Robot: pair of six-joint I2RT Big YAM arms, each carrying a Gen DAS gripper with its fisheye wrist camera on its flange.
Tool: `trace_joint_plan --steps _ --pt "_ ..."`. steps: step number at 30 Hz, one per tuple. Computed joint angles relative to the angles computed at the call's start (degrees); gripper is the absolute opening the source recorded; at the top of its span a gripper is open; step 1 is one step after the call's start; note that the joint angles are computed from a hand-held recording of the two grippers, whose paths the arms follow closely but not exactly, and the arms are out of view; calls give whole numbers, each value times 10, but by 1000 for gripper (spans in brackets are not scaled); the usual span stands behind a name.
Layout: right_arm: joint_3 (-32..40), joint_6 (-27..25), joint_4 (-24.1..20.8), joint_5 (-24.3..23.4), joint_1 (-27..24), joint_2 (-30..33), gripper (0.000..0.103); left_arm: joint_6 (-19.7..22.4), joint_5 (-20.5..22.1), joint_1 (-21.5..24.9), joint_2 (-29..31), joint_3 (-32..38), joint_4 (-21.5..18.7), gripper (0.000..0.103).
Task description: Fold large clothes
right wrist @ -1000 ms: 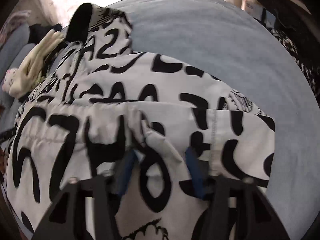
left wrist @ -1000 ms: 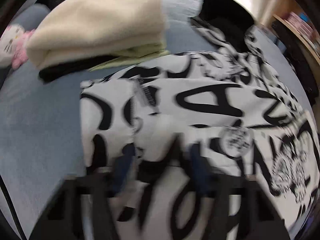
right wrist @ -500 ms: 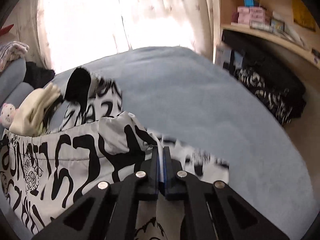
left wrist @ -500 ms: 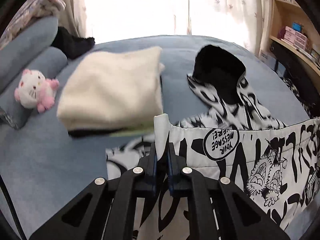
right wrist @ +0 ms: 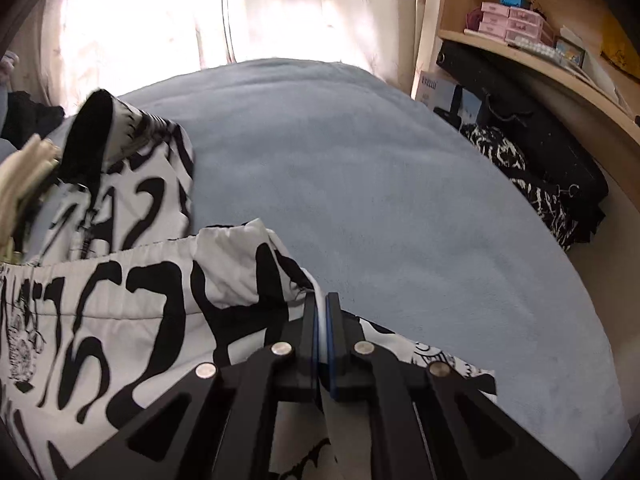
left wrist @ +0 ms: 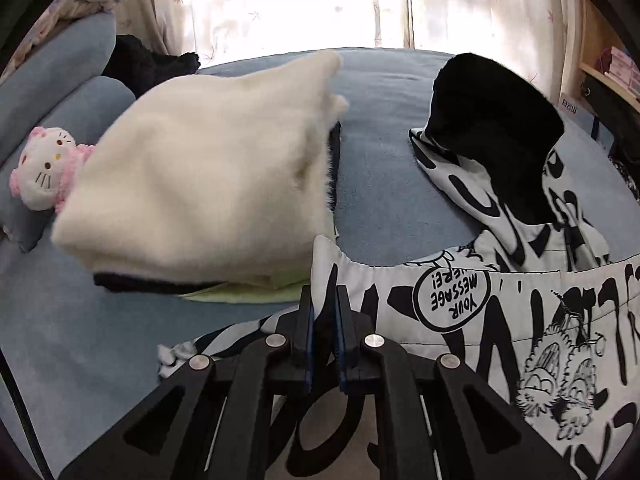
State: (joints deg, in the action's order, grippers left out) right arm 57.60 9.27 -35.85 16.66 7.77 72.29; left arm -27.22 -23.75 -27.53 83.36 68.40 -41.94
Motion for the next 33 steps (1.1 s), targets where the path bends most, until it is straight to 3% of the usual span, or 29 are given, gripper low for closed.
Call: trace_joint_plan --steps 7,11,13,15,18,19,22,25,27,30,31,33 --pt "21 20 -30 -17 -8 57 9 -12 -4 -1 44 -5 8 15" --pt "24 33 -51 -36 -15 36 14 -30 -13 2 29 -15 -3 44" --pt "16 49 -43 -45 -16 13 14 -44 -6 4 9 -25 -11 54" --pt "3 75 -27 -62 -11 -19 15 -60 -3 3 -18 -42 -7 54" --pt "-4 83 -10 -84 25 -45 15 -73 -35 -16 -62 -72 27 54" --pt "2 82 -15 -84 38 -42 15 -70 -38 -25 -73 -80 43 51" --pt "25 84 -23 -115 100 -13 15 -56 -6 -45 -70 -68 49 25" --pt "41 96 -23 -151 139 23 15 -64 22 -60 -40 -50 39 19" --pt "52 92 -27 -142 162 57 15 -66 22 -67 -18 -43 34 19" --pt "40 83 -11 -142 157 69 9 -58 30 -58 1 -47 42 20" --pt "34 79 -5 -148 149 65 0 -53 36 -54 -3 -55 53 20" --pt "20 60 6 -168 120 50 0 -37 51 -43 -10 -66 69 20"
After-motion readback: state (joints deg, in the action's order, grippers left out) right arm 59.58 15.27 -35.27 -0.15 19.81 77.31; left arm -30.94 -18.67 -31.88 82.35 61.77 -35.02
